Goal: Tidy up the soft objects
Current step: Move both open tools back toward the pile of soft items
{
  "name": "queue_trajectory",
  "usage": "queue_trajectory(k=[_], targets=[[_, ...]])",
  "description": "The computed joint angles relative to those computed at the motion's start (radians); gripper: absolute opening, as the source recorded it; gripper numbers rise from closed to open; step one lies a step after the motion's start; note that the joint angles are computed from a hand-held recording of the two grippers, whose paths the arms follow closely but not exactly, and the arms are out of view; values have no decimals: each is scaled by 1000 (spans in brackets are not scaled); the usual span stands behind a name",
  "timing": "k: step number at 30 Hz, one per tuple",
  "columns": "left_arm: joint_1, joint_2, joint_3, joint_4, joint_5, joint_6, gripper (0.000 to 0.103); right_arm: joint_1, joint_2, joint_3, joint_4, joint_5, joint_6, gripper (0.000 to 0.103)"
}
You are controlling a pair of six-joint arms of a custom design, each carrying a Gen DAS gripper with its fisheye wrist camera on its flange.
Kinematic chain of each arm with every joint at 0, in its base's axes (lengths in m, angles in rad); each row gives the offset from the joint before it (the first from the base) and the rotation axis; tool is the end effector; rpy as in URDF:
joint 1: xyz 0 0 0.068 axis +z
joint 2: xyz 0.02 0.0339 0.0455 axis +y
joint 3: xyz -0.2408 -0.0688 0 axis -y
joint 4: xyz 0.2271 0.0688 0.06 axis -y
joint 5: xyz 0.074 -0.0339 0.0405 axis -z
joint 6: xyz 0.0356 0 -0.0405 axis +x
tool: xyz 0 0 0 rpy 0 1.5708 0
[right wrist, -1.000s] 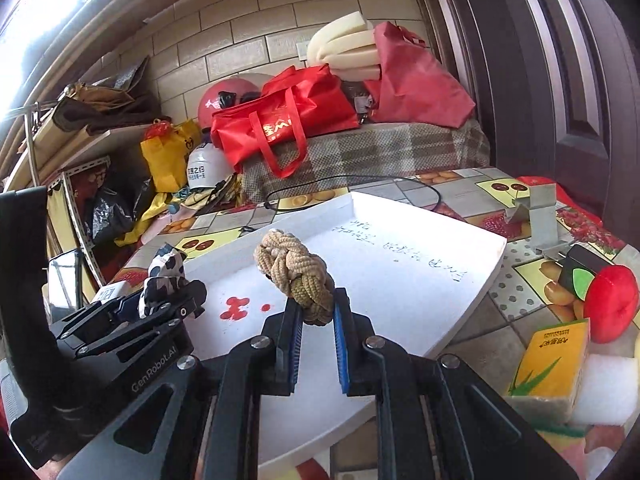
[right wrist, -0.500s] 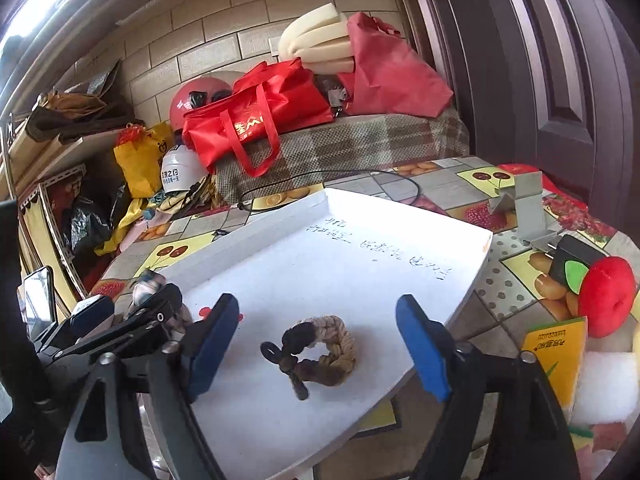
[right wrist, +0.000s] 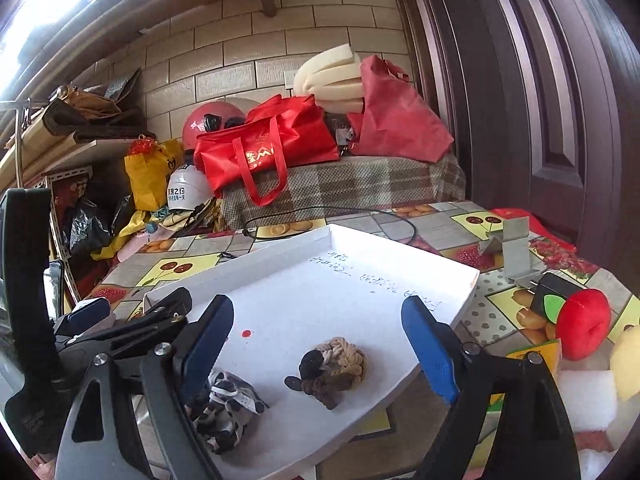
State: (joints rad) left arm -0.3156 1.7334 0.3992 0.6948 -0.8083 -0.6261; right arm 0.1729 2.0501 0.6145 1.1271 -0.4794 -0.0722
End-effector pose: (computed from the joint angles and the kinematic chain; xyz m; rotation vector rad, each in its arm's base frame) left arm 0.2453 -0.0530 0.0856 -0.7206 1.8746 0.3007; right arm 0.3141 0.0715 0.0782 -0.5530 1.7922 0.5186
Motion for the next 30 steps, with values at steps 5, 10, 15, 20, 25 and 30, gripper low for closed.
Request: queue_trajectory(k=[5, 10, 15, 20, 25, 30], targets=[[4, -21, -52, 60, 44, -17, 103, -34, -26, -85, 67, -58, -1, 103], [-43, -47, -116, 120, 32, -29, 103, -80, -69, -208, 131, -155, -93, 103], [-168, -75, -135, 99, -36, -9, 103, -198, -136, -284, 66, -312, -230, 103], [-346, -94, -133, 53, -70, -1, 103, -436, -196, -247, -127, -550, -361, 103], [-485, -81, -59, -70, 89, -3, 103, -672, -221, -6, -661, -637, -612, 103], [-567, 34, 121, -242, 279, -10, 103, -763, -83, 350, -1385, -465, -1068, 103]])
